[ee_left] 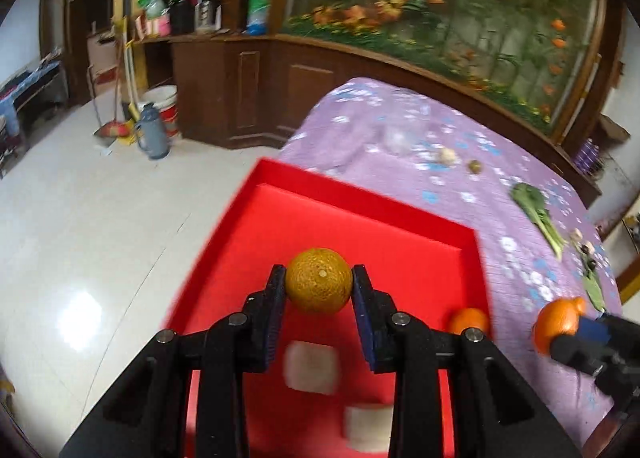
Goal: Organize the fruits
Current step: 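Open both tools over the red tray to drop the two tangerines, then move the left tool to a red date while the right tool approaches a tangerine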
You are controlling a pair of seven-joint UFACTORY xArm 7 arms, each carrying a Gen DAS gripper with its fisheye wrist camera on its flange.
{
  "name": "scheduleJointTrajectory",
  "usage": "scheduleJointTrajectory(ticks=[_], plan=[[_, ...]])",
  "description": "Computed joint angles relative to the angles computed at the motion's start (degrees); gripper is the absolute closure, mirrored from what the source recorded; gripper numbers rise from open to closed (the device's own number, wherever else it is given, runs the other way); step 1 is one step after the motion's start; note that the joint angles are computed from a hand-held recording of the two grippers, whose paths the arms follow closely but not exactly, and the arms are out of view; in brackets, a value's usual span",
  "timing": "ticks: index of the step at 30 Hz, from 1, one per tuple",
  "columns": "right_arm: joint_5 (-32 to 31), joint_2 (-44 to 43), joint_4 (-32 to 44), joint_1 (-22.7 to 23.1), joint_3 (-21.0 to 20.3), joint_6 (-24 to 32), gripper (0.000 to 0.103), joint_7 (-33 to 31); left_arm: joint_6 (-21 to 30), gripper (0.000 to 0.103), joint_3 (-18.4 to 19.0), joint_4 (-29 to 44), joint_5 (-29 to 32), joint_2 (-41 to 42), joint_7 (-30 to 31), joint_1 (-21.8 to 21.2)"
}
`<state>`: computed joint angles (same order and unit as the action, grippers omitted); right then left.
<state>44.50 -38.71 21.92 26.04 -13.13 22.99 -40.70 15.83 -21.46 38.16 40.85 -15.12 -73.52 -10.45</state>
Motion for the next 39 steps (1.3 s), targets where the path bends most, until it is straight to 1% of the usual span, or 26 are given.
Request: scheduleJointTrajectory(ticks=[3, 5, 9, 12, 14, 15, 18, 20, 22, 24, 27, 29, 31, 33, 36, 39], plan=[[4.0, 7.0, 2.3, 4.6, 0.2, -2.9, 0.063, -1.7, -1.3, 0.072, 1.9, -0.1, -0.8, 2.0, 1.9, 0.4], [6.9, 11.7, 4.4, 6.2, 0.7, -3.5, 0.063, -3.4, -1.9, 0.072, 3.5, 0.5, -2.7, 3.8, 4.5, -0.2], [9.7, 17.6, 7.1, 5.1, 4.0, -4.3, 0.063, -5.0, -2.3, 0.072, 4.5, 0.9, -3.6, 5.6, 5.7, -1.1], [10.8, 19.6, 7.7, 3.5, 6.9, -4.9, 0.063, -5.4, -3.4, 0.070, 5.0, -0.1, -4.4, 5.2, 5.6, -1.6], [11.4, 20.4, 8.0, 2.4, 8.9, -5.9, 0.061, -5.4, -4.8, 0.063, 5.3, -1.1, -5.4, 4.6, 5.8, -1.6], [12.0, 20.8, 8.2, 2.1, 9.5, -6.3, 0.061, -5.6, -5.6, 0.061, 5.3, -1.6, -5.9, 4.2, 6.1, -1.5], [13.4, 20.9, 8.5, 1.2, 10.2, -5.7, 0.060, -6.3, -6.4, 0.053, 3.8, -2.9, -6.3, 1.8, 5.5, -0.1], [14.1, 20.1, 8.2, 0.6, 10.6, -5.8, 0.053, -6.8, -6.3, 0.049, 2.5, -3.7, -6.9, -0.4, 5.1, 0.6], [14.3, 18.5, 7.4, 0.1, 10.8, -5.6, 0.053, -6.6, -6.3, 0.048, 1.1, -4.7, -8.1, -3.0, 4.8, 1.0], [14.5, 16.2, 6.3, -0.3, 10.2, -5.1, 0.053, -6.7, -6.3, 0.046, -0.4, -5.4, -9.5, -5.4, 4.6, 1.4], [13.5, 11.1, 3.6, -1.3, 8.8, -4.0, 0.053, -5.5, -6.8, 0.037, -3.3, -7.8, -12.4, -10.4, 3.3, 1.6], [11.6, 6.6, 1.0, -2.6, 7.5, -3.1, 0.053, -4.1, -7.5, 0.034, -4.7, -9.2, -14.7, -12.9, 3.0, 0.8], [8.0, 1.3, -2.2, -5.1, 6.5, -2.3, 0.052, -1.7, -7.8, 0.034, -5.8, -10.2, -17.5, -14.5, 3.0, -1.0], [3.9, -3.5, -5.1, -8.0, 5.5, -1.3, 0.052, 0.8, -8.0, 0.034, -7.5, -10.4, -19.6, -15.2, 2.9, -1.9], [-3.1, -12.2, -9.7, -15.4, 3.4, 2.6, 0.051, 4.2, -7.5, 0.034, -10.4, -9.2, -21.0, -14.5, 2.9, -2.3], [-10.7, -19.7, -12.7, -24.9, -0.7, 7.7, 0.049, 5.6, -6.3, 0.034, -13.6, -6.5, -20.6, -12.2, 2.7, -2.1]])
